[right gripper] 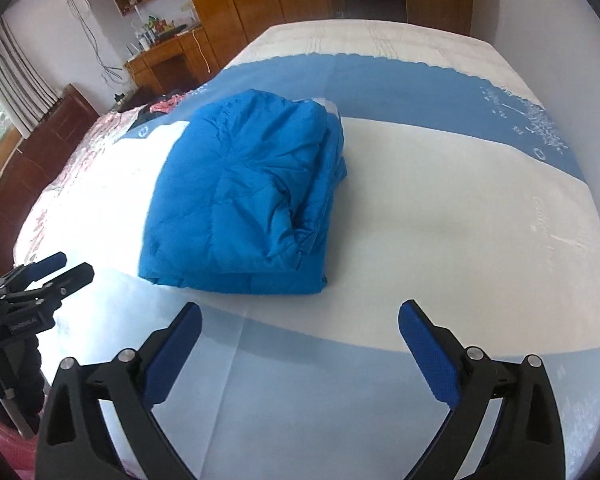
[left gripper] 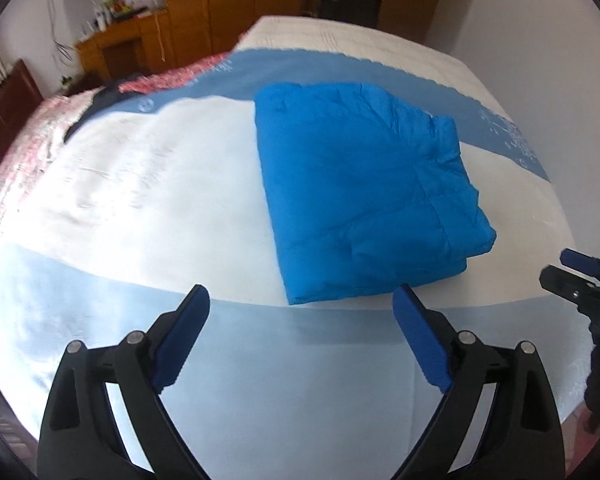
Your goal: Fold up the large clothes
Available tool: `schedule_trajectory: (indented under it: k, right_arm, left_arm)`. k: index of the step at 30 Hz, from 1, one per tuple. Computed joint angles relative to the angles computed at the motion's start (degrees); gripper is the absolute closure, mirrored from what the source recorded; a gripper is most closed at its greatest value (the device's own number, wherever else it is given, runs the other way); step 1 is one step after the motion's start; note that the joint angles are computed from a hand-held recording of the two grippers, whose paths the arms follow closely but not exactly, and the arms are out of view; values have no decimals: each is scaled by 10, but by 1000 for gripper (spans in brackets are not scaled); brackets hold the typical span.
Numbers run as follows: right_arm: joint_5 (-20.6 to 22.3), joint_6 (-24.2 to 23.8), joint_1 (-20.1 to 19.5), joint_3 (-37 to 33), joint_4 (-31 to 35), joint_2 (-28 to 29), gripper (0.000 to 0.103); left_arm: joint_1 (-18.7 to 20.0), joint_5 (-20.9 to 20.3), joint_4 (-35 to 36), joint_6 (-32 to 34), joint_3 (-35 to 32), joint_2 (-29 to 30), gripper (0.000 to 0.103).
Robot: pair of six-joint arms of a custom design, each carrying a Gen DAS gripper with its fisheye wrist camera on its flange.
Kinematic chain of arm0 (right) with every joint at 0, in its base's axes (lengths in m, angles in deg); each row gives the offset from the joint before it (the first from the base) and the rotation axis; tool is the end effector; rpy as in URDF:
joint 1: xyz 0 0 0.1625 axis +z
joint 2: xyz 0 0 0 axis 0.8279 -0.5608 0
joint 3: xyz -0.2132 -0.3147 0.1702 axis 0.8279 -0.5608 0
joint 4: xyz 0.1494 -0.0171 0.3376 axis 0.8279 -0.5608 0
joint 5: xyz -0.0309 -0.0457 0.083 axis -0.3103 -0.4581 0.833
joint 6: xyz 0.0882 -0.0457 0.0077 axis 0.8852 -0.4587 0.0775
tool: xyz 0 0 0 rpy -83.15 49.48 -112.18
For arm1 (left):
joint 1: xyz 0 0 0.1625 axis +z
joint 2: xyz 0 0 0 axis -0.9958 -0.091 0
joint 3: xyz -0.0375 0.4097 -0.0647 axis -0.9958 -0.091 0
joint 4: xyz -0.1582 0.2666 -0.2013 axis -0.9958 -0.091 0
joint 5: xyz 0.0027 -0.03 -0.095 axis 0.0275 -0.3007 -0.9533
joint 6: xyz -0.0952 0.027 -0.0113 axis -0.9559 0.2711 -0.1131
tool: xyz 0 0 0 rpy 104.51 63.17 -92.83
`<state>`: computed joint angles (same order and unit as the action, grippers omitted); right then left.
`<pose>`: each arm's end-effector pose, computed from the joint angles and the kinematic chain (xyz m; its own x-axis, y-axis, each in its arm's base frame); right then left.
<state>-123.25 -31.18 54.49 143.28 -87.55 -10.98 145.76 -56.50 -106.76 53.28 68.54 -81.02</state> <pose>0.3474 -0.6743 0.1581 -0.7616 -0.4616 0.4549 -0.5545 0.8275 -0.0887 -0.0803 -0.5889 0.3876 -0.7291 -0.2737 -0.6273 0.1617 0.8217 -0.5465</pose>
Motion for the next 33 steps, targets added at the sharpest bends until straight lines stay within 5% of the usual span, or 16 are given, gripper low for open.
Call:
schedule_trajectory:
  k: [3,19,33]
  right_arm:
    - [-6,0,8,26,-17,-20,4]
    - [-9,7,34,96,-28,-84,4]
    - [-19,5,38,111,-18,-93,4]
  left_arm:
    - [-19,10,-33,-4,30,-21,10]
    - [-77,22,42,-39,46,-60,8]
    - [-80,21,87,-77,54,-71,7]
